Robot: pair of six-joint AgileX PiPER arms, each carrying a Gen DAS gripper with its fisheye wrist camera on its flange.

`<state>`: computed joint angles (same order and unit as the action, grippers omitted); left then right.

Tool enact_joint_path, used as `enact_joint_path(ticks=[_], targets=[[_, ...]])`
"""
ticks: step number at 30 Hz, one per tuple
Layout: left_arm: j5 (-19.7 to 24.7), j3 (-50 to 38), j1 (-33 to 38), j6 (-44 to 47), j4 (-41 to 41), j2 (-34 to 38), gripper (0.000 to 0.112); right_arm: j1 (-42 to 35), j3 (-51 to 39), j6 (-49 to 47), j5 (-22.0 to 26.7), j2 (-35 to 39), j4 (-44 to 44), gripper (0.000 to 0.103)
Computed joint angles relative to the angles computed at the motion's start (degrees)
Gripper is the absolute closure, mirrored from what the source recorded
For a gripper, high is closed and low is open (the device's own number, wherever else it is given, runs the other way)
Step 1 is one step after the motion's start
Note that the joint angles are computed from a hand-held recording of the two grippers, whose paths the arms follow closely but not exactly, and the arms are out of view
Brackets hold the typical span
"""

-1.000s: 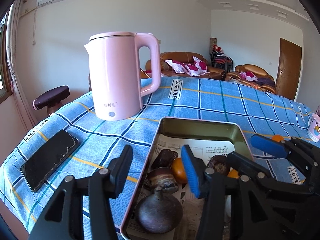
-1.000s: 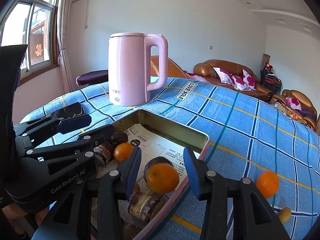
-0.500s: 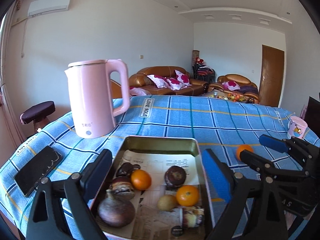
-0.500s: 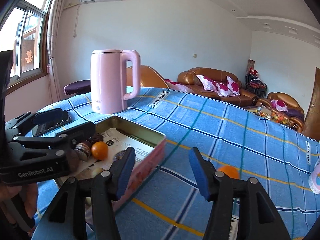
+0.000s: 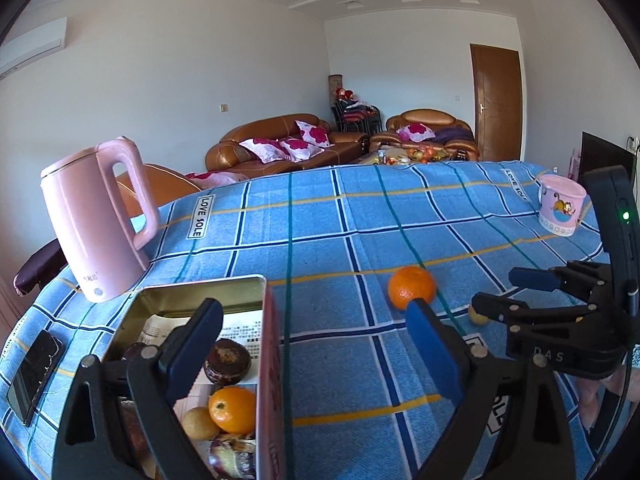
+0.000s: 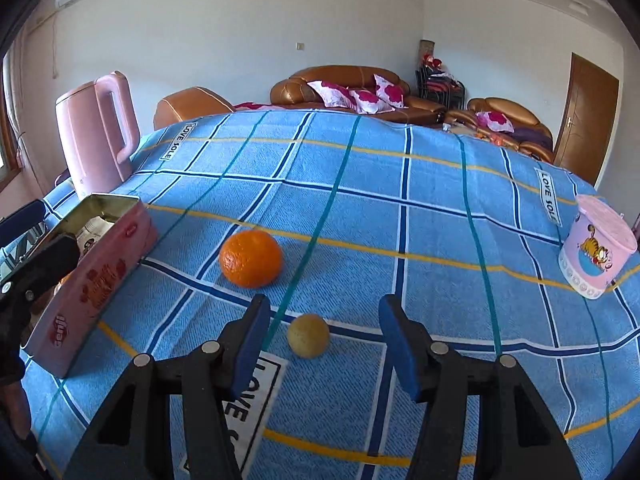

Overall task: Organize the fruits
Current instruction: 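Move the right tool to a small yellow round fruit while the left tool moves to a mandarin, then grasp the yellow fruit with the right tool while the left tool grasps the mandarin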

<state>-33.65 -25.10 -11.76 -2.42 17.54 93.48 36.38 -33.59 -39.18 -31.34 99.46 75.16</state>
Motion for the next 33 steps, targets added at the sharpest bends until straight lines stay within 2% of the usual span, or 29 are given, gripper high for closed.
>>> enact_joint_path(ticks=[4, 9, 12, 16, 21, 26, 28, 32, 33], targets=[[1.63, -1.81, -1.10, -0.23, -0.28, 1.82, 0.017, -1.14, -0.94, -2.27, 2.33, 0.76, 1.27, 0.046], [3.50, -3.56, -1.96, -1.50, 0.53, 3.00, 0.017, -5.79, -2.76, -2.03, 10.37, 2.58, -2.37, 0.059], [4.60, -4.20, -2.59, -2.26, 0.84, 2.90, 0.017, -6.03, -3.54, -4.46, 11.43, 3.10, -0.57, 0.076], [6.41, -5.49, -3.71, -5.50, 3.38, 3.14, 0.017, -5.51, -2.53, -1.26, 10.42, 2.30, -3.67, 0.076], [10.29, -9.13, -7.05, -7.50, 3.34, 4.83, 0.018, -4.79, -2.08, -3.44, 5.66, 1.35, 0.36, 0.076], [15.26, -14.92, -10.79, -8.14, 1.30, 9.26, 0.020, -8.07, -1.82, -0.51, 5.48, 1.13, -0.54, 0.076], [17.61, -17.73, -12.15, -8.70, 1.22, 11.59, 0.025, -8.66, -1.88, -0.86, 5.09, 1.09, 0.37, 0.076], [22.15, -22.94, -14.34, -7.78, -0.92, 15.94, 0.032, -11.47, -0.65, 6.14, 7.61, 0.61, -6.44, 0.076], [23.43, -24.21, -14.61, -10.22, 1.10, 16.71, 0.035, -11.92, -0.37, 7.86, 7.94, 0.46, -8.01, 0.076]])
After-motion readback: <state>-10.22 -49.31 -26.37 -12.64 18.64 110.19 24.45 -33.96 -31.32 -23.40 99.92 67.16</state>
